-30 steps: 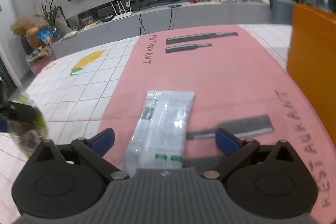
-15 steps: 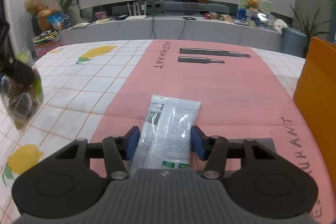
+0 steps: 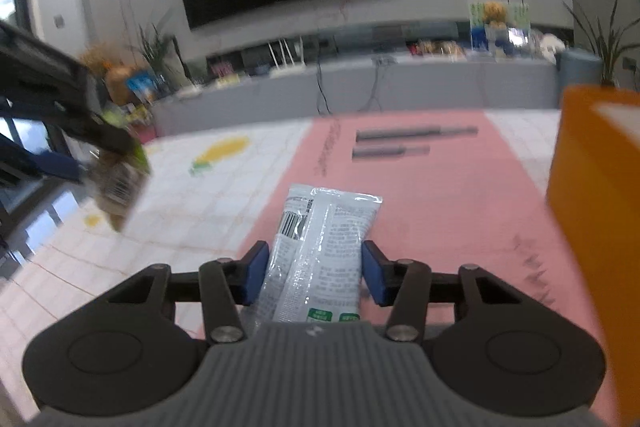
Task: Organize snacks
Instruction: 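Carry both held packets over the orange box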
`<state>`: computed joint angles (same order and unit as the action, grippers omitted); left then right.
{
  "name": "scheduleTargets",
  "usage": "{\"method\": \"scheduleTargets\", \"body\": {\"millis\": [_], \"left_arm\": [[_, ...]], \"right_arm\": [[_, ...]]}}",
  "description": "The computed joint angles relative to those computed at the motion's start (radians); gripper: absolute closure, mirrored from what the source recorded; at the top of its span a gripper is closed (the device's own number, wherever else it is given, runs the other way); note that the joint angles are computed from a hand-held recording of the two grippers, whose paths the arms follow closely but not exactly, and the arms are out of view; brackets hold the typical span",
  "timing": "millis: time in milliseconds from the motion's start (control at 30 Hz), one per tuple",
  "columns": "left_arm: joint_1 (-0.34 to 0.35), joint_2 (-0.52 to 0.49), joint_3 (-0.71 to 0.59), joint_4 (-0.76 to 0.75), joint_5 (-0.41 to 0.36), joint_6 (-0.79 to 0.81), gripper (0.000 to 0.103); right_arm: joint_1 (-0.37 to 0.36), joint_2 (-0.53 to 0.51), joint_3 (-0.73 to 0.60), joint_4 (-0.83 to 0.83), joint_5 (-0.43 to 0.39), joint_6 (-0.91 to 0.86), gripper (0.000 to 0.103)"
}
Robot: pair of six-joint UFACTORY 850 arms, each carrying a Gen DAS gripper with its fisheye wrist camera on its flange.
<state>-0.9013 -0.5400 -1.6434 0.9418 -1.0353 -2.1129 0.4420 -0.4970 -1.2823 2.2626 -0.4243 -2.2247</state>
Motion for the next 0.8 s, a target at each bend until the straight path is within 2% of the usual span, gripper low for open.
{"method": "scheduleTargets", "body": {"millis": [100, 233, 300, 333, 400, 433, 533, 567, 633, 700, 800], "left_arm": [[-0.014, -0.02, -0.044, 0.021, -0.001, 0.018, 0.052], [-0.041, -0.048, -0.106, 0.071, 0.0, 0.014, 0.052], [-0.054, -0.074, -0.151, 0.088, 0.002, 0.028, 0.052], [-0.058, -0.088, -0.177, 0.084, 0.012, 0.043, 0.052], [-0.058, -0.103, -0.208, 0.076, 0.071, 0.066, 0.052], [-0.061, -0.112, -0.224, 0.083, 0.095, 0.073, 0.052], [-0.068, -0.175, -0.327, 0.073, 0.114, 0.141, 0.052], [-0.067, -0.192, -0.352, 0.065, 0.138, 0.158, 0.052], [-0.058, -0.204, -0.361, 0.049, 0.235, 0.17, 0.052], [-0.052, -0.237, -0.405, 0.007, 0.289, 0.216, 0.052], [-0.049, -0.308, -0.508, -0.068, 0.302, 0.322, 0.052]], "right_arm": [[-0.067, 0.076, 0.066, -0.016, -0.142, 0.04, 0.054], [-0.154, 0.168, 0.116, 0.004, -0.223, 0.097, 0.054], [-0.193, 0.195, 0.105, -0.029, -0.188, 0.165, 0.054], [-0.21, 0.201, 0.087, -0.052, -0.138, 0.223, 0.054], [-0.238, 0.19, 0.035, -0.182, -0.052, 0.374, 0.054], [-0.253, 0.181, 0.02, -0.21, -0.035, 0.408, 0.054], [-0.291, 0.142, -0.031, -0.366, -0.017, 0.557, 0.053], [-0.307, 0.122, -0.049, -0.431, -0.041, 0.63, 0.053], [-0.332, 0.082, -0.092, -0.603, -0.073, 0.806, 0.053], [-0.334, 0.06, -0.115, -0.718, -0.052, 0.865, 0.053], [-0.317, 0.026, -0.156, -0.951, -0.014, 0.977, 0.053]]}}
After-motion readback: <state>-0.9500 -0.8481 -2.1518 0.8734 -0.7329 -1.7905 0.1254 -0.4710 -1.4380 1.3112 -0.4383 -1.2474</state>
